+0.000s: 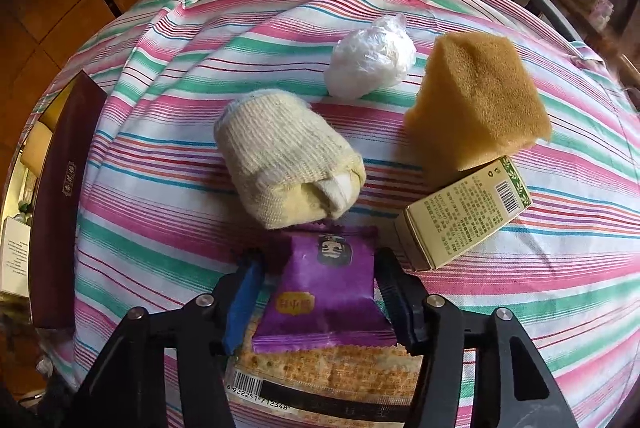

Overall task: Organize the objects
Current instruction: 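Lower the yellow sponge into the gold tray and open the left gripper, then carry the purple snack packet into the gold tray and open the right gripper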

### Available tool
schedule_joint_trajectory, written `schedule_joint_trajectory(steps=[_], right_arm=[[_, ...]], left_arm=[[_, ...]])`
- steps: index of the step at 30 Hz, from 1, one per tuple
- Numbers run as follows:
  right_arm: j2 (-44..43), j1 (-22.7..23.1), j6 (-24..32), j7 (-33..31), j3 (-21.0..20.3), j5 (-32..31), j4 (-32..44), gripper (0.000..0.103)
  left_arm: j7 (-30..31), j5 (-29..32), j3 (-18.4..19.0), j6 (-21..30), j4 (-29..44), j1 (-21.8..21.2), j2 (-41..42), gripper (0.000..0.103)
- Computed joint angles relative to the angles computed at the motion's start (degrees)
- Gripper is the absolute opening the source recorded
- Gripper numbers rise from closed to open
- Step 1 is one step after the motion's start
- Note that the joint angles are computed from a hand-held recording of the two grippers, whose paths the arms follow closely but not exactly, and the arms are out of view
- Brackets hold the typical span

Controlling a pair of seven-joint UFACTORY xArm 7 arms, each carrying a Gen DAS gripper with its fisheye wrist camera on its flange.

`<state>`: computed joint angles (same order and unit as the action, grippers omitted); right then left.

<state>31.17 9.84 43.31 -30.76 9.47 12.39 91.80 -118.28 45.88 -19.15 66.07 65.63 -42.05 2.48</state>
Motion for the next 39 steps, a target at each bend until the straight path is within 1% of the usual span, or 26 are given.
schedule_joint_trajectory(steps=[2,5,9,11,16,18,21,23,25,27,29,33,36,39], right_arm=[[-0.5,0.2,-1.0,0.1,-0.1,-0.2,-0.9,0.052],[-0.6,0.8,-2.1,0.5,-0.3,-1.0,-1.4,0.052],[-0.9,1.4,-1.9,2.2,-0.8,-2.0,-1.2,0.05],[-2.2,1.1,-1.7,2.3,-0.3,-1.5,-2.4,0.05],[-8.7,-0.3,-2.3,-1.8,2.3,4.0,-9.1,0.05],[-11.3,-0.7,-2.3,-4.0,3.4,7.5,-11.7,0.05],[-15.9,-0.7,-1.9,-8.7,4.8,14.7,-15.3,0.05],[-18.9,0.5,-1.6,-11.4,5.5,19.1,-17.3,0.05],[-19.9,2.5,-0.2,-13.1,6.0,21.9,-16.8,0.05],[-20.8,5.1,0.7,-14.2,6.4,23.4,-16.4,0.05],[-20.1,7.9,1.4,-14.0,6.7,23.9,-15.2,0.05],[-15.7,13.7,1.3,-9.4,7.7,20.9,-11.4,0.05],[-10.9,17.9,-0.6,-4.2,8.2,16.8,-8.0,0.05],[-5.5,21.5,-1.5,1.6,8.1,11.8,-3.6,0.05]], left_arm=[[1.1,0.6,-0.8,4.2,3.3,-1.4,2.5,0.056],[4.3,2.0,-0.5,10.3,8.0,-4.2,6.1,0.056],[6.9,3.1,0.6,14.1,11.2,-7.4,8.3,0.056],[6.6,3.1,1.0,14.1,11.1,-8.3,8.3,0.056],[4.6,2.8,1.4,13.1,9.4,-9.0,7.3,0.056],[3.9,2.7,1.3,12.7,8.7,-9.0,6.9,0.056],[3.0,2.6,1.1,12.2,7.7,-8.8,6.3,0.056],[2.4,2.4,0.9,11.8,6.9,-8.6,5.7,0.056],[1.8,2.1,0.6,11.3,5.7,-8.3,4.9,0.056],[1.2,1.5,0.3,11.0,4.0,-7.9,3.5,0.056],[-0.1,0.6,-0.4,11.8,2.1,-7.5,1.6,0.056],[-3.8,-1.8,-2.3,14.6,-1.8,-6.5,-2.4,0.056],[-6.6,-4.0,-3.7,15.0,-4.9,-5.3,-5.1,0.056],[-9.0,-5.2,-4.9,14.1,-7.5,-4.2,-7.3,0.056]])
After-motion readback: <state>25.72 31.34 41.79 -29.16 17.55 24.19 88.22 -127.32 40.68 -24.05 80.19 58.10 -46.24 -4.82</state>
